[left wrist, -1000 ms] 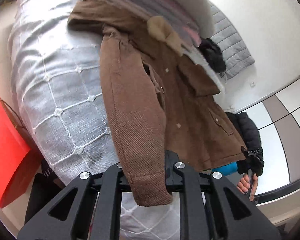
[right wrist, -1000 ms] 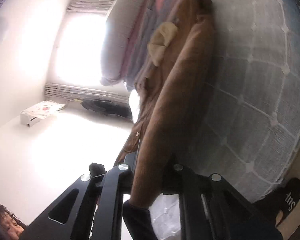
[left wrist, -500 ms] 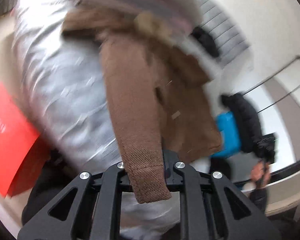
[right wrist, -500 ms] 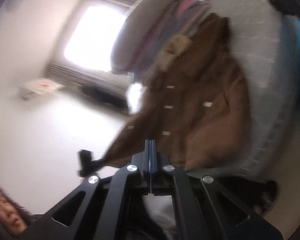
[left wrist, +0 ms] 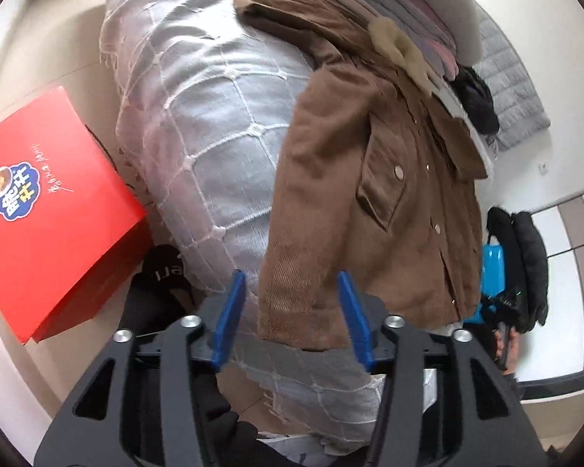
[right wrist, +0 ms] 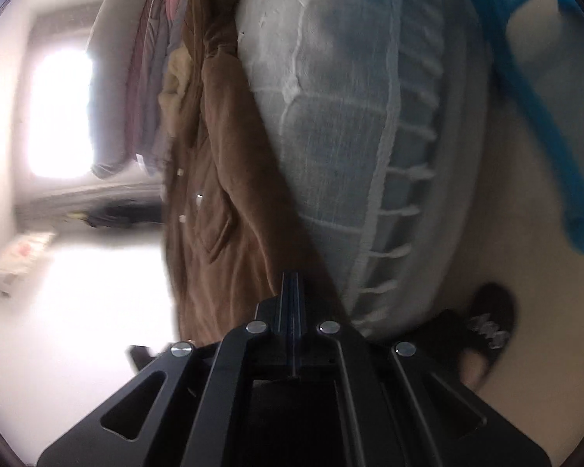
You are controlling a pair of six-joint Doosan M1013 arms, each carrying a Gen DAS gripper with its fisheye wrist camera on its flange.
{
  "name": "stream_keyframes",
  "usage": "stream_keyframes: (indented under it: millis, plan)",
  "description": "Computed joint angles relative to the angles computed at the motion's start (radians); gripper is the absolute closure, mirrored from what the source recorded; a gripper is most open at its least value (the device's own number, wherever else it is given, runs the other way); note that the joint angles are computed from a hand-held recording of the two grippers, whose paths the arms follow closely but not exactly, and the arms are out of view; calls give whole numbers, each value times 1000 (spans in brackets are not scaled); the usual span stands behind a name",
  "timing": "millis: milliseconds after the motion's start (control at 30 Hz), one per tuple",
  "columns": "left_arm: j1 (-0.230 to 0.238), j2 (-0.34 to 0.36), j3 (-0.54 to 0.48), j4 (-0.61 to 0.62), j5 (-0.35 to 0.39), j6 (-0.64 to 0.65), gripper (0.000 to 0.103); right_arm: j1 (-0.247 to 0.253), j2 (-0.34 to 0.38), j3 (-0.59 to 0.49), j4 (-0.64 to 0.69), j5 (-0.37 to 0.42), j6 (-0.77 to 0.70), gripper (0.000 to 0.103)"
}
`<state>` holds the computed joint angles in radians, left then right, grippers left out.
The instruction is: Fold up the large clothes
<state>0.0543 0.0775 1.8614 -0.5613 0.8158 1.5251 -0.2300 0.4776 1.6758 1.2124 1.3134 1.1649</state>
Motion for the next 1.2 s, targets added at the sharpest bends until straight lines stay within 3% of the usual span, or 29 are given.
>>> stream_keyframes:
  millis: [100, 167, 200, 233, 367, 667, 833, 1000, 1200]
  plan:
    - [23, 19, 1, -94, 15, 75, 45, -10, 15, 21, 96, 80, -42, 99]
    - [37, 37, 2, -176, 30, 141, 39, -13, 11, 27, 122, 115, -64, 49]
    - [39, 47, -4, -183, 43, 144, 38, -14, 14, 31, 156, 142, -84, 12]
    - [34, 52, -8, -181, 47, 137, 36, -13, 16, 31, 176, 169, -93, 7]
    - [25, 65, -25, -158, 56, 135, 28, 5, 12, -11, 109, 179, -93, 7]
    - [49, 75, -10, -145, 56, 94, 28, -20, 7, -58, -62, 57, -41, 7]
    - [44, 107, -21, -156, 68, 102, 28, 21, 65, -92, -48, 193, -56, 7]
    - [52, 120, -15, -167, 71, 102, 28, 43, 66, -116, 14, 309, -136, 7]
    - [70, 124, 2, -275, 71, 186, 27, 57, 84, -164, -58, 253, -64, 7]
